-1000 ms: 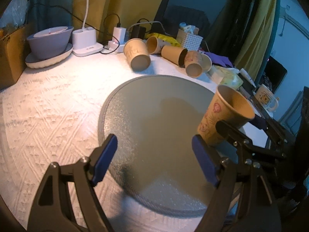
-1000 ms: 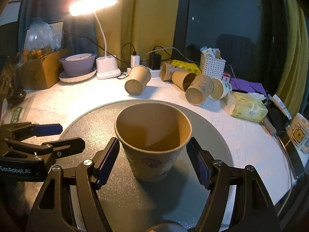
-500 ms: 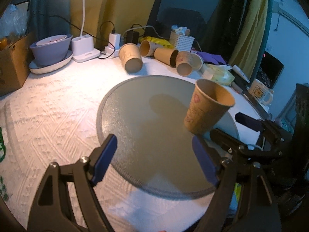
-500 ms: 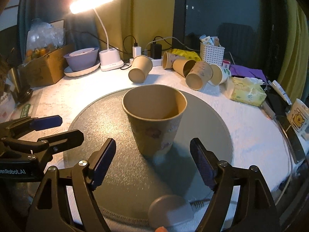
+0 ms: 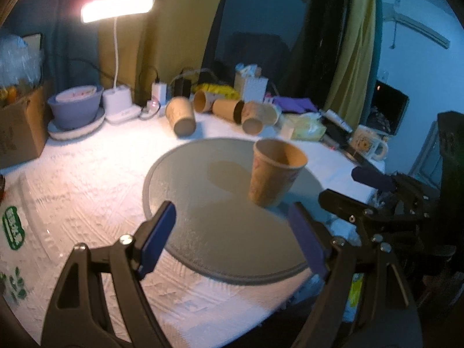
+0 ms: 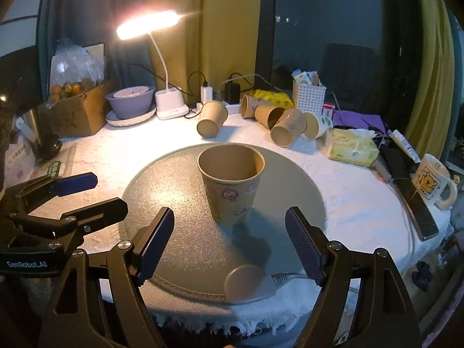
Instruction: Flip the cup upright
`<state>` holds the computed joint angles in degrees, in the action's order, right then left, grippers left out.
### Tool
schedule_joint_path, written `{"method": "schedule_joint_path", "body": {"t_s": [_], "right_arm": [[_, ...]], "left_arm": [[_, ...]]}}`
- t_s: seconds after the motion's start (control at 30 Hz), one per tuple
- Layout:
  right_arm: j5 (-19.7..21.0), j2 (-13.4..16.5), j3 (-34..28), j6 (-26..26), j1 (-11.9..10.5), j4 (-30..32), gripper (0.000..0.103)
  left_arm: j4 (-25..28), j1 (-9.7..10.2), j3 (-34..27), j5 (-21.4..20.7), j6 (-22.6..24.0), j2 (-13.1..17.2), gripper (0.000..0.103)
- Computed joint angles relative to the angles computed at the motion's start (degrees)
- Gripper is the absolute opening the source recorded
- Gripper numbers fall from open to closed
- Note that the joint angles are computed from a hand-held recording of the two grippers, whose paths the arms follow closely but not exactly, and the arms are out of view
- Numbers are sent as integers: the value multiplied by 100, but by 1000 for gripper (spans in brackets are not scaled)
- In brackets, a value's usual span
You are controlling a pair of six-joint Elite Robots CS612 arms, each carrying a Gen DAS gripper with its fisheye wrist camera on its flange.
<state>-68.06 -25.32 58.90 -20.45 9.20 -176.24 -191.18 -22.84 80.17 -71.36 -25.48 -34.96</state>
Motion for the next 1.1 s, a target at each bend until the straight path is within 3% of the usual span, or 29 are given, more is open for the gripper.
{"method": "schedule_joint_path", "body": {"t_s": [0.4,1.1], "right_arm": [[176,-471,546,634,-139,-344,81],[525,-971,1277,794,-227,-1408,81]], "left_arm": [[-940,-165,204,221,687,-192,81],[-1300,-315,488,286,945,-530,81]]}}
